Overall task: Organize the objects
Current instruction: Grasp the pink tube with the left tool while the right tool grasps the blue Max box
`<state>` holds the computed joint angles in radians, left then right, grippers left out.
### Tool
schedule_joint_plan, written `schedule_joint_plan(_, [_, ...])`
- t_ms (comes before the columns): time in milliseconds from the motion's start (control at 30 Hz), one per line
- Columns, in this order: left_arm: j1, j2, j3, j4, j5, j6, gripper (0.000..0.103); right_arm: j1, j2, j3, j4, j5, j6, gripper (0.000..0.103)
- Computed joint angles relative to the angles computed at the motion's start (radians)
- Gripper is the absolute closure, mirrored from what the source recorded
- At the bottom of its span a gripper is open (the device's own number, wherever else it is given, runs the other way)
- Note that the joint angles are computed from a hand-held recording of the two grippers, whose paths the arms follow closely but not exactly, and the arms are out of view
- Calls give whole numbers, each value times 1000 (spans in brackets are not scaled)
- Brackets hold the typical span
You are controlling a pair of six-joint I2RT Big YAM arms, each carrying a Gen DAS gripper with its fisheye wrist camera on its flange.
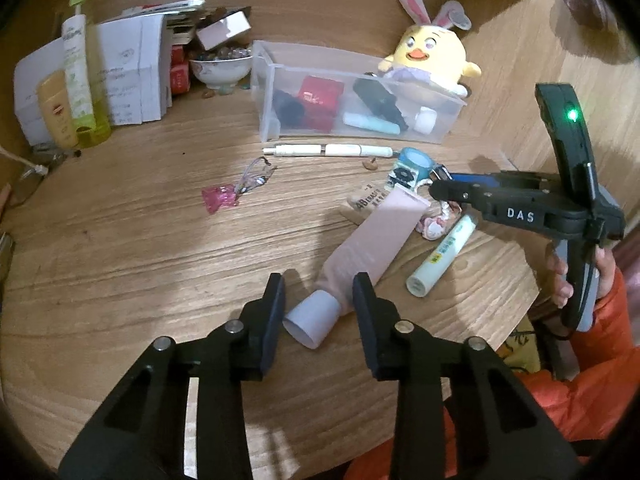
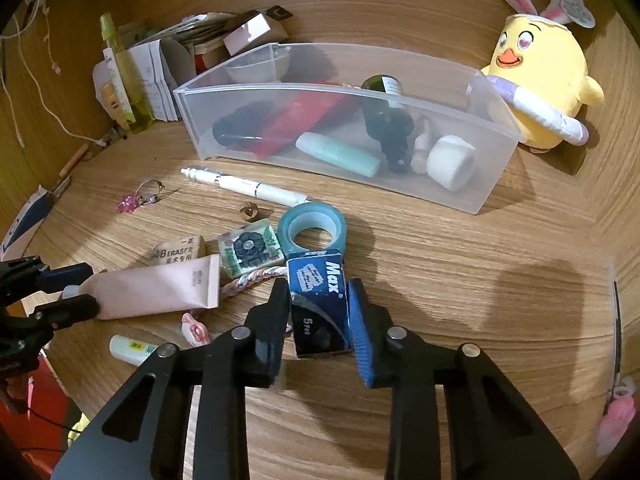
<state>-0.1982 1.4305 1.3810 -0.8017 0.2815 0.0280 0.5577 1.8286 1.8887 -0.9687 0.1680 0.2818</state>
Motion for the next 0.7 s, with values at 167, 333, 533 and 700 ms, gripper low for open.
schedule_joint_plan(167, [5,-24,-14,18,1,-27,88,-1,-11,-15,19,5,10,78])
schedule_joint_plan(333, [-2,-27,-3,18,-21,-25,101,-3,-29,-28,37,15,17,78])
schedule_joint_plan(533, [-12,15,56,-53,7,0,91,-8,-46,-38,42,15,19,78])
schedule_joint_plan(700, [-41,65,120,-103,-18,49,57,-12,-54,-50,50,15,25,78])
